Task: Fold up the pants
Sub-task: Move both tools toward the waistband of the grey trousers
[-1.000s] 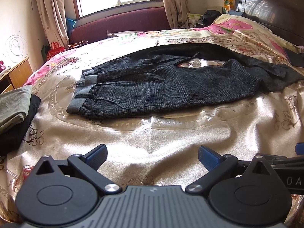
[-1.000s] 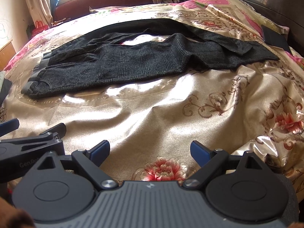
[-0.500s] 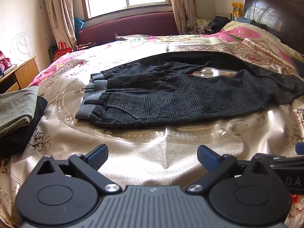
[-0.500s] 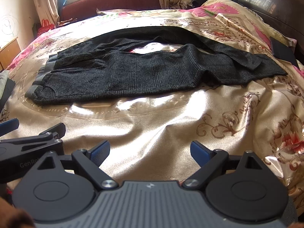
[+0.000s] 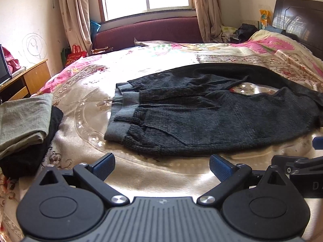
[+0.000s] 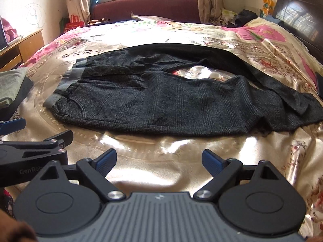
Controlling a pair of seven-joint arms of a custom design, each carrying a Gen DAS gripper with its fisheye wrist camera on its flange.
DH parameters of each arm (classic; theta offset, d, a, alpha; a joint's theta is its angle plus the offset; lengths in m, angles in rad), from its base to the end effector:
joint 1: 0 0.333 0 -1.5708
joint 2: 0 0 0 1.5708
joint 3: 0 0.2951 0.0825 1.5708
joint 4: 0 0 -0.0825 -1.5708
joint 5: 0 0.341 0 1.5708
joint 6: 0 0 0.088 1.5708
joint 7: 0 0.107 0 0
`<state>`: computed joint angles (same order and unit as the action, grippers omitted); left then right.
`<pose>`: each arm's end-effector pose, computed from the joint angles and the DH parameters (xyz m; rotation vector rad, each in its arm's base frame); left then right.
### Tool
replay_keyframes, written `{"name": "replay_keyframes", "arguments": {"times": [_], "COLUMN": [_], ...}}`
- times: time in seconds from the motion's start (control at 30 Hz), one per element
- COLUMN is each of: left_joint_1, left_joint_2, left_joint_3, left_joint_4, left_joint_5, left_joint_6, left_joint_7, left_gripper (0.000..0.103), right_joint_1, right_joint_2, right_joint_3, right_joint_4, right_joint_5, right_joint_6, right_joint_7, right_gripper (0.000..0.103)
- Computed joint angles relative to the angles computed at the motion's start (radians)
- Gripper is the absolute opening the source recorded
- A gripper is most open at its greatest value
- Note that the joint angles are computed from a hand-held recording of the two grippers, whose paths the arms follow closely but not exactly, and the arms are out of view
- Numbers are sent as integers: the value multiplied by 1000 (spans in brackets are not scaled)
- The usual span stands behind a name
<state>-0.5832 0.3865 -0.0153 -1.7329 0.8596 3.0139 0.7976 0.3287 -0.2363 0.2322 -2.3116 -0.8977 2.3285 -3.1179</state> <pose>0.5038 -0.4094 0.4480 -1.0952 2.1480 -1.0004 0.3990 0.2399 0.4684 -1.3454 2.1874 -0.9148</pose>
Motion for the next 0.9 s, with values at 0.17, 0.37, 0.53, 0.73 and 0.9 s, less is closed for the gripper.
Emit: {"name": "replay_keyframes", "arguments": {"times": [0.17,0.37,0.53,0.73,0.9], "left_joint_1": [35,140,241,329,347], "left_joint_2": [104,265,383,434,469], "left_joint_3": [2,-117,-285,-426,-463], "left_joint_4": [136,326,460,524,603], "left_joint_5": [-41,-225,-385,-553,-643], "left_joint_6": [-27,-57,-125,-209,-301], "left_joint_7": [77,405,714,959,1111], "left_gripper": [103,103,102,97,91], "right_joint_1": [-12,-13,-6,-9,-24], "right_joint_2": [108,231,300,321,326], "right_joint_3": [-38,-106,-147,-189,-199], "right_joint_4": [86,169,212,200,192], "right_joint_5": [-61,-45,-22,-13,49], "right_joint_6": [73,226,303,411,477], "right_joint_7": [-113,-264,-380,-453,-595], "right_gripper": [91,90,88,85,80]}}
